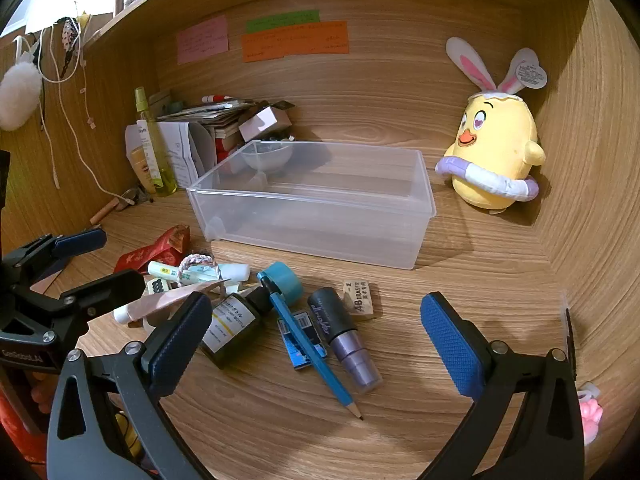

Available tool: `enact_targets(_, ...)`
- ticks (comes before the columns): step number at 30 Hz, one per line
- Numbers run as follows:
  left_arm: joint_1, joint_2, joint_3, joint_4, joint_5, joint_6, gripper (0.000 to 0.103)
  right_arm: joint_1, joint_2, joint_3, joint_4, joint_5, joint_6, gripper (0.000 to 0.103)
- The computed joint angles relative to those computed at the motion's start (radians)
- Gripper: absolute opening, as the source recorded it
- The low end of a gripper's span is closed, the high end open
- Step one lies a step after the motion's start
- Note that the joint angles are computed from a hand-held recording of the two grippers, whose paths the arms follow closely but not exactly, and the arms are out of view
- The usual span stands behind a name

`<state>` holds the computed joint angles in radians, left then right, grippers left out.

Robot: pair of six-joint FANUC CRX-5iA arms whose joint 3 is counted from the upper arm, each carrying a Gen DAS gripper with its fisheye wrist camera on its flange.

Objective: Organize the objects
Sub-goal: 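Reach the left gripper toward the red snack packet while the right gripper approaches the eraser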

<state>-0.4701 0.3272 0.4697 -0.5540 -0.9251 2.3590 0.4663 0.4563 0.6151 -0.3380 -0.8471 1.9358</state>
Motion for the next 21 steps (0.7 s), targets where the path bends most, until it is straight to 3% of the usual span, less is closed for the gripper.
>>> enact_targets(12,0.006,0.002,0.000,0.004,0.003,0.007,0.103,-0.003,0.000,0.003,-0.007,-0.002,0.011,0.103)
enact_targets(21,-0.007,0.014,0.020,-0.036,-0.036,0.076,0.103,-0.002,-0.004,-0.003,-0.004,0.004,0.010,0.103)
